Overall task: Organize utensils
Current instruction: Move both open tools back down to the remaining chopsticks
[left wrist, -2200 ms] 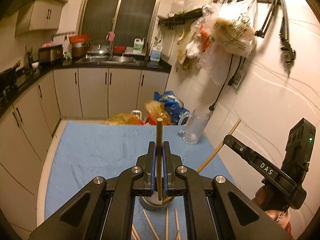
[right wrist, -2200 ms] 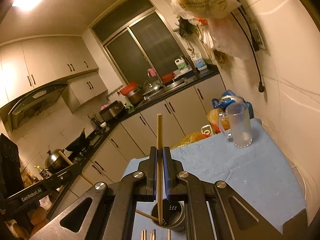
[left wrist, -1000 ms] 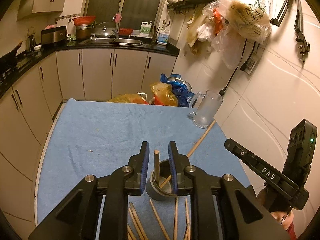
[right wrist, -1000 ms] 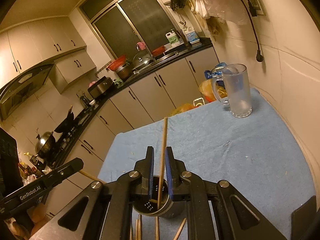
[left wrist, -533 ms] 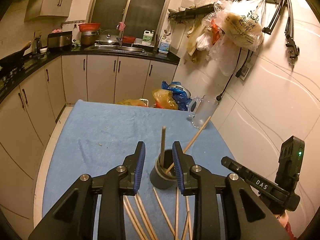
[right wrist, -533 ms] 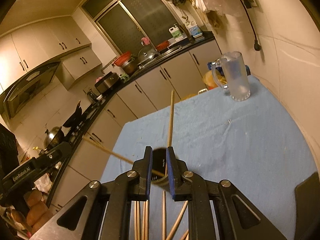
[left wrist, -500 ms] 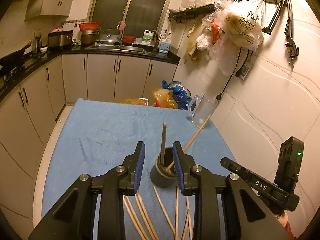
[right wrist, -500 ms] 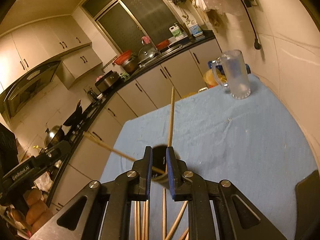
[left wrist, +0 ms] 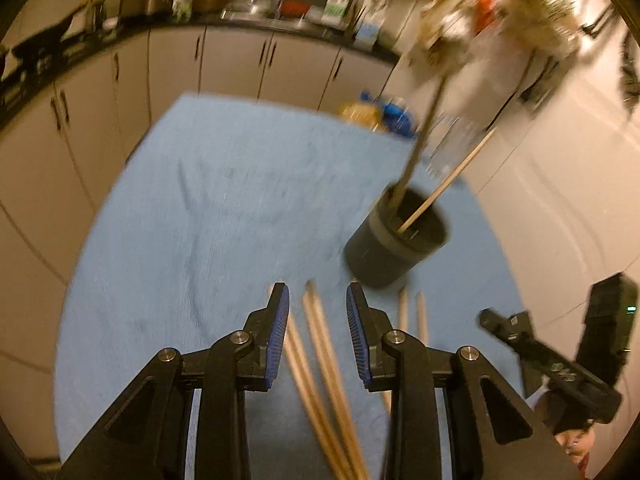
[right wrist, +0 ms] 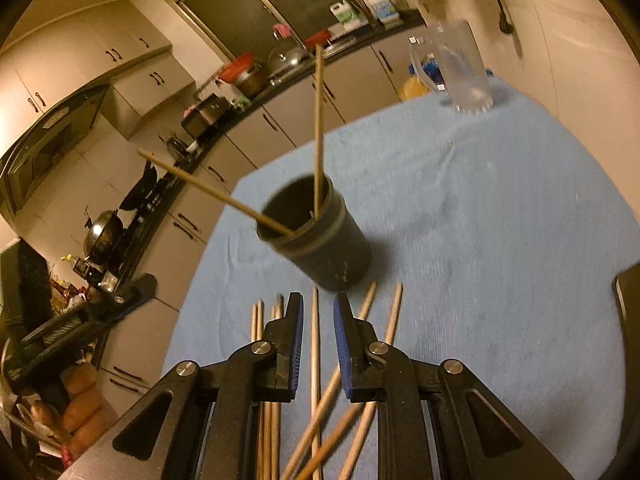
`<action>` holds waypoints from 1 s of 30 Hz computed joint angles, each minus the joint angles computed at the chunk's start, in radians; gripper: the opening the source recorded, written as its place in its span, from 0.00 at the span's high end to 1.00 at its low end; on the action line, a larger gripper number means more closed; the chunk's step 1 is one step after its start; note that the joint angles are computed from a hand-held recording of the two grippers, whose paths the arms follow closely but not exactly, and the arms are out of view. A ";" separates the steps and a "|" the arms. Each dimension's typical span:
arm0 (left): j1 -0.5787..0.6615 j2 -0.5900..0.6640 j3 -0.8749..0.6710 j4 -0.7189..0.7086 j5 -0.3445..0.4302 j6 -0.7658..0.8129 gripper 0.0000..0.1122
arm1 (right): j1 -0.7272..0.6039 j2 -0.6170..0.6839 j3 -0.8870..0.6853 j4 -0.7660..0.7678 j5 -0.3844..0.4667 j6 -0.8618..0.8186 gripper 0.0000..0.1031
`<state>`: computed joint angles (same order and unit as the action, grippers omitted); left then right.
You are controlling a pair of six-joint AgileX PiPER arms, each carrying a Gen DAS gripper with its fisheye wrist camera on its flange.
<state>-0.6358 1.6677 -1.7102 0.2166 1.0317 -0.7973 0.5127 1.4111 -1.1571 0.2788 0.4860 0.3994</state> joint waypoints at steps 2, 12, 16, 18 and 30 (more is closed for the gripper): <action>0.033 0.039 0.009 -0.066 0.020 0.020 0.75 | -0.005 0.000 0.023 0.022 -0.007 -0.010 0.84; 0.046 0.145 -0.009 -0.095 0.074 0.012 0.77 | -0.033 -0.005 0.081 0.122 -0.013 -0.085 0.84; 0.050 0.177 -0.037 -0.094 0.097 0.014 0.80 | -0.040 0.007 0.089 0.174 -0.010 -0.129 0.84; 0.045 0.192 -0.049 -0.086 0.105 0.010 0.83 | -0.047 0.017 0.092 0.219 -0.003 -0.169 0.84; 0.035 0.229 -0.056 -0.033 0.102 -0.006 0.93 | -0.063 0.082 0.078 0.417 0.083 -0.293 0.84</action>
